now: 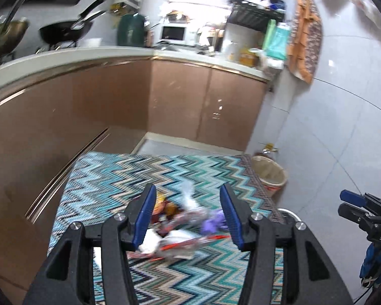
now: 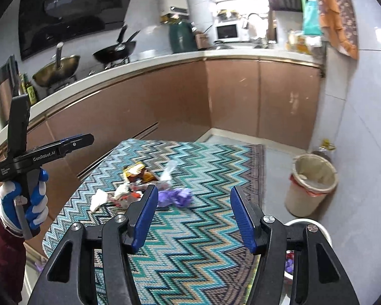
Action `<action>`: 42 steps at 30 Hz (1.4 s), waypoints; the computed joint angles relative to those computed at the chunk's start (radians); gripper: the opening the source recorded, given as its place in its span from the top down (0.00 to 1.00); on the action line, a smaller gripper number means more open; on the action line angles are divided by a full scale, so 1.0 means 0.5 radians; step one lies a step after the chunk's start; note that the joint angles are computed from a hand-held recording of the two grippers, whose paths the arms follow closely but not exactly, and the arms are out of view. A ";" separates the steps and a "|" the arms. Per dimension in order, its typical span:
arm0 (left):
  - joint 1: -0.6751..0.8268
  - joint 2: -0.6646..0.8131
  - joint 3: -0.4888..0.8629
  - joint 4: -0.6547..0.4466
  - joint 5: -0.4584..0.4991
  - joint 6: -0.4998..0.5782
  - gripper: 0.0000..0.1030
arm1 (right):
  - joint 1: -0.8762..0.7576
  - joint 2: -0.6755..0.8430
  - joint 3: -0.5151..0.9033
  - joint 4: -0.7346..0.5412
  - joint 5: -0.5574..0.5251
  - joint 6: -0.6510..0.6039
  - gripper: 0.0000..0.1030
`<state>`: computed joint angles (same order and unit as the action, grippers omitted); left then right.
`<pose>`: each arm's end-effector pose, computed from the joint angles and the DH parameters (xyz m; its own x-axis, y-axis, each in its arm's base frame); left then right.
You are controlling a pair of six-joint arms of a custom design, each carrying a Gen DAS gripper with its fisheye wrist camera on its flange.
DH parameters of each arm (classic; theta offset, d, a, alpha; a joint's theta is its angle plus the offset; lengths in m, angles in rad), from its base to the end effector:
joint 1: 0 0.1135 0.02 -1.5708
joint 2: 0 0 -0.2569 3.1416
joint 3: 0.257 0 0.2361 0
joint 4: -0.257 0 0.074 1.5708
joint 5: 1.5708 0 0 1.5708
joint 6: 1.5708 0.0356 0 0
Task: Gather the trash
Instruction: 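Grasp the purple wrappers with the right gripper while the left gripper grasps the yellow chip bag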
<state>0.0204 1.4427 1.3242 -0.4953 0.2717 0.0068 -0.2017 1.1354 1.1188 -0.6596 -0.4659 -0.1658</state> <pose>0.3097 -0.0032 0.3385 -0.5745 -0.0052 -0.8185 0.2036 0.9676 -0.1490 0.2222 -0.0291 0.3364 -0.5776 -0.0324 -0.8157 -0.2632 0.9532 0.1486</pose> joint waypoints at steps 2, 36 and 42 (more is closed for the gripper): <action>0.108 0.073 -0.021 0.033 0.054 0.007 0.52 | 0.131 0.093 -0.007 0.075 0.048 0.040 0.43; 0.117 1.487 0.777 0.037 0.293 -0.246 0.89 | 0.580 1.761 0.608 0.548 -0.076 -0.058 0.52; 0.078 1.343 0.633 0.141 0.214 -0.247 0.98 | 0.537 1.623 0.444 0.592 -0.123 -0.126 0.95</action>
